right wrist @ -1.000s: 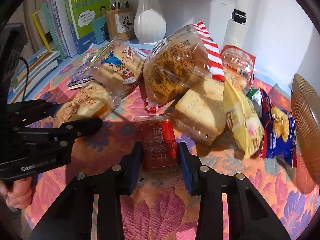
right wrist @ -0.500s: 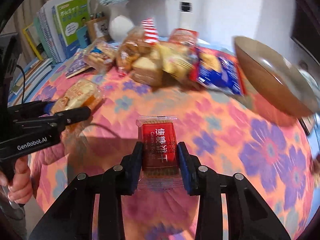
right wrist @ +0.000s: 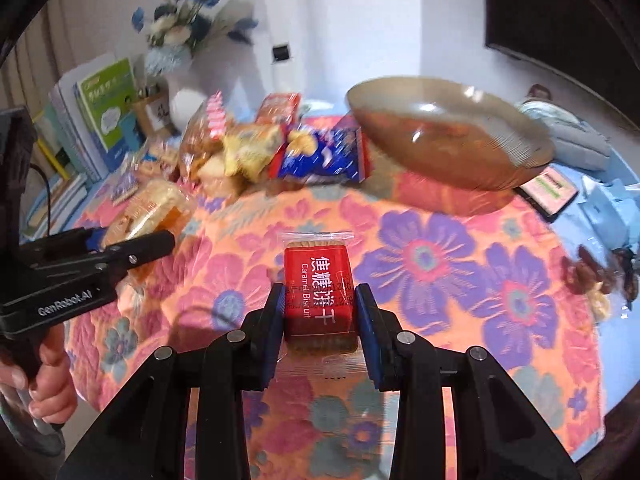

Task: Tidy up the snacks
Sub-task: 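Carry both packets over the amber glass bowl and open both tools to drop them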

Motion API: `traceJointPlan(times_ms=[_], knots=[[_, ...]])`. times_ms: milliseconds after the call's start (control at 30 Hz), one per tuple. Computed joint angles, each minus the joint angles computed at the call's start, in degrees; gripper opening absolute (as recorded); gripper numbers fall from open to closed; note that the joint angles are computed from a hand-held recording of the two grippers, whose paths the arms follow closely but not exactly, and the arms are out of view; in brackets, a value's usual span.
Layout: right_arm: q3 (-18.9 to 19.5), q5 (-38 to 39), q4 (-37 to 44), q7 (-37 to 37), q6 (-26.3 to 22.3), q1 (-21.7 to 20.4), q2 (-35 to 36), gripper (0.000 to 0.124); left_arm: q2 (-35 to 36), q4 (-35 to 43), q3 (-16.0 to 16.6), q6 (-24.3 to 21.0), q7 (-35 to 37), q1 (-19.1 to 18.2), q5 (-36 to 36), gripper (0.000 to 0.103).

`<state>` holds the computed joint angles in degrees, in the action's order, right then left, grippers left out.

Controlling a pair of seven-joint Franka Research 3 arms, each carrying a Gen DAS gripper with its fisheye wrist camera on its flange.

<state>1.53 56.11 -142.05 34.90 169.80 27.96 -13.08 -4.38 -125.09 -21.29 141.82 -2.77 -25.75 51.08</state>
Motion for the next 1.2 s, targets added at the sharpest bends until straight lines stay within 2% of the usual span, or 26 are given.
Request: traceJointPlan(times_ms=[133, 333, 400, 433, 600, 833, 967, 1067, 1200], knots=[[-2.52, 5.12, 1.34, -4.36, 0.28, 0.28, -1.78, 0.033, 3.06, 5.33, 0.31, -0.63, 3.17, -0.25, 1.36, 0.046], [-3.06, 7.43, 6.52, -5.01, 2.33, -2.12, -0.08, 0.033, 10.06, 16.5, 2.59, 0.08, 8.6, -1.3, 3.96, 0.046], [-1.76, 3.47, 8.42, -0.29, 3.45, -4.39, 1.87, 0.033, 13.78, 21.61, 3.76, 1.48, 11.59, -1.62, 4.11, 0.046], [-0.75, -0.94, 9.97, 4.88, 3.58, -6.38, 3.68, 0.033, 15.12, 23.37, 4.35, 1.88, 12.85, -1.94, 3.63, 0.046], [0.23, -12.82, 16.31, 18.83, 0.53, -10.83, 10.3, 0.033, 23.81, 33.51, 6.86, 4.67, 22.3, -2.29, -3.67, 0.046], [1.56, -17.5, 22.07, 23.76, -1.23, -13.43, 16.35, 0.036, 31.28, 42.3, 10.56, 5.44, 28.67, -4.45, -10.08, 0.046], [1.97, -20.98, 22.84, 26.93, 0.09, -13.89, 17.71, 0.048, 32.64, 43.63, 11.84, 7.35, 30.64, -4.82, -12.23, 0.065], [3.19, -15.7, 22.46, 22.89, 0.42, -15.12, 17.01, 0.05, 29.03, 38.36, 13.54, 11.31, 27.61, -4.92, -11.31, 0.065], [3.57, -9.23, 21.1, 16.46, -1.34, -15.09, 14.88, 0.05, 20.43, 28.15, 15.87, 13.07, 16.91, -5.87, -2.82, 0.065]])
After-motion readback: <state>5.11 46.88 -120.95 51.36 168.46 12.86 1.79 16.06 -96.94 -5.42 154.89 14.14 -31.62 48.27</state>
